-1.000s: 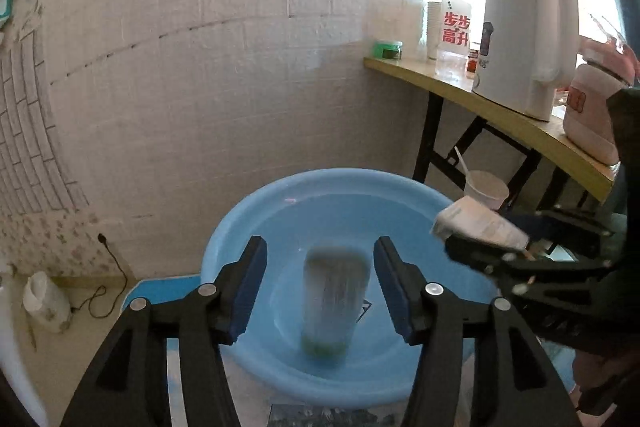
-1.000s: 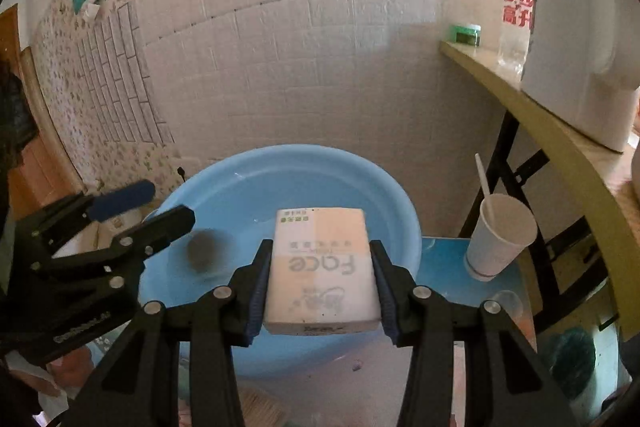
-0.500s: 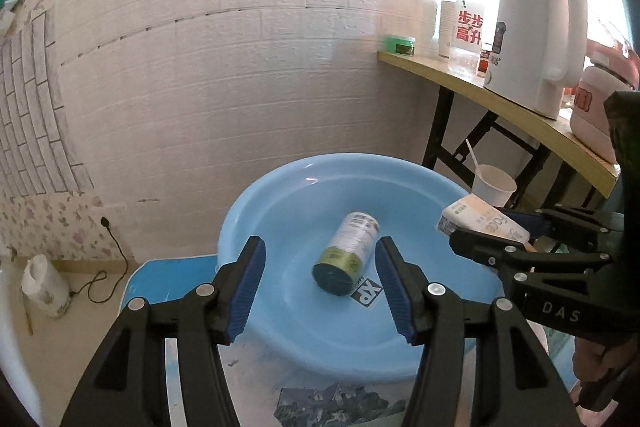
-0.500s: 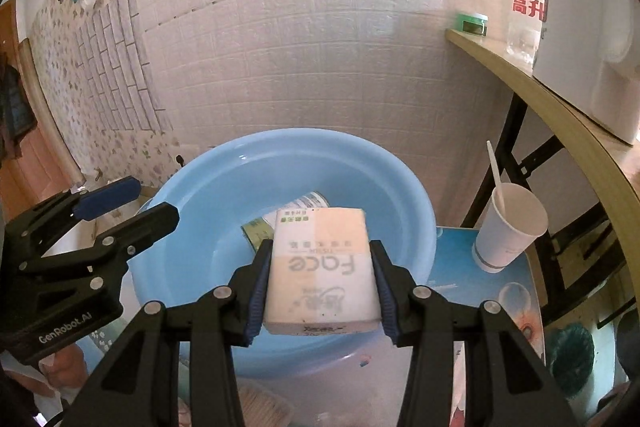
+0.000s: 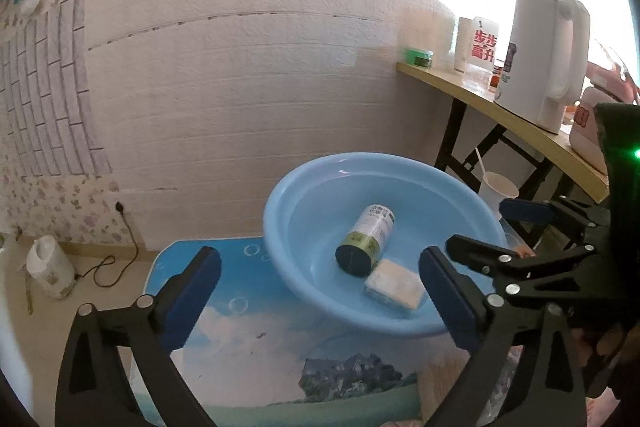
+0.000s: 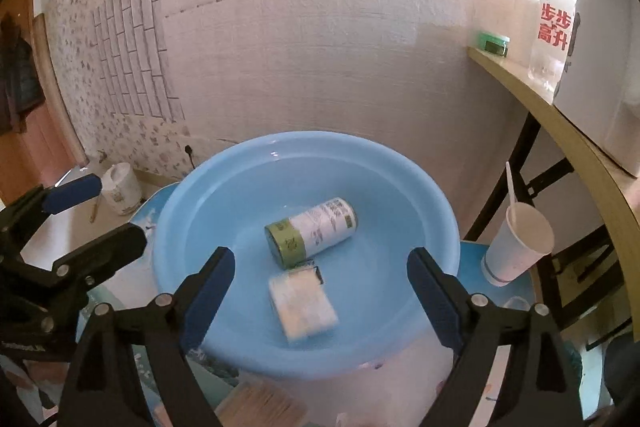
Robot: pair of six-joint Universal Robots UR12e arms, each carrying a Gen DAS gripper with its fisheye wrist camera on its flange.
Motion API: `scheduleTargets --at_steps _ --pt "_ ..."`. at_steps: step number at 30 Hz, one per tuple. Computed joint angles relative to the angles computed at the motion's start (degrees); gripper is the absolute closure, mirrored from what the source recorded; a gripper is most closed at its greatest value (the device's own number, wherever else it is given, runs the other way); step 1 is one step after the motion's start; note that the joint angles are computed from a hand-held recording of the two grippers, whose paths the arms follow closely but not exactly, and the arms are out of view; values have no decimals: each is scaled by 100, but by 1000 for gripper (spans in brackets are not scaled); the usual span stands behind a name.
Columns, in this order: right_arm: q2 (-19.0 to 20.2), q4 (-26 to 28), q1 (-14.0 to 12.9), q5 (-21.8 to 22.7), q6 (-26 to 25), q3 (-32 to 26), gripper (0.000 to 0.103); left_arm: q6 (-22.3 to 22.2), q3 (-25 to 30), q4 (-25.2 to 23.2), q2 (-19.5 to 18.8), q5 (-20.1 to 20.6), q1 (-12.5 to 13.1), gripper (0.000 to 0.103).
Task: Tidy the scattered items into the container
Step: 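Open the left gripper over the basin while the right gripper releases the tissue pack inside, then withdraw both grippers from the basin back toward the remaining items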
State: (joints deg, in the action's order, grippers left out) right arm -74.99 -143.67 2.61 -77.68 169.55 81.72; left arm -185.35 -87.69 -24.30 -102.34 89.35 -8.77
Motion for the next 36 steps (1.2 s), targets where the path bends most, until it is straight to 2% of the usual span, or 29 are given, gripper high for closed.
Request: scheduleTargets --at_steps 4,9,11,13,16,19,21,23,27,29,33,36 --pt "-122 -21 -40 -49 203 112 14 -206 -176 149 147 -49 33 0" --pt "-551 -470 -166 48 629 665 14 -602 -655 525 462 -154 75 0" --pt "-722 -517 -213 75 833 843 14 -644 -836 648 566 -51 59 0" --pt "-852 -375 -249 189 825 929 14 -674 -917 569 625 147 21 0" --pt "-1069 -499 -238 -20 806 1162 12 -846 -862 103 640 389 -34 0" --pt "-1235 -355 -330 262 823 1349 12 -1140 -817 -253 662 545 -92 0" --pt "-1296 -175 -317 205 636 1392 12 -1204 -848 -243 688 596 -137 0" --pt "-1364 -270 -287 48 496 1492 12 -1087 -798 -344 674 780 -220 0" --pt "-1461 -329 -323 204 366 1643 12 -988 -833 -403 724 820 -262 0" --pt "-1483 -313 -262 -43 251 1660 12 -995 -843 -427 737 855 -269 0" --pt "-1528 -331 -329 73 344 1719 12 -1140 -785 -622 738 888 -267 0" --pt "-1505 -307 -309 -4 386 1716 12 -1146 -844 -420 766 911 -283 0"
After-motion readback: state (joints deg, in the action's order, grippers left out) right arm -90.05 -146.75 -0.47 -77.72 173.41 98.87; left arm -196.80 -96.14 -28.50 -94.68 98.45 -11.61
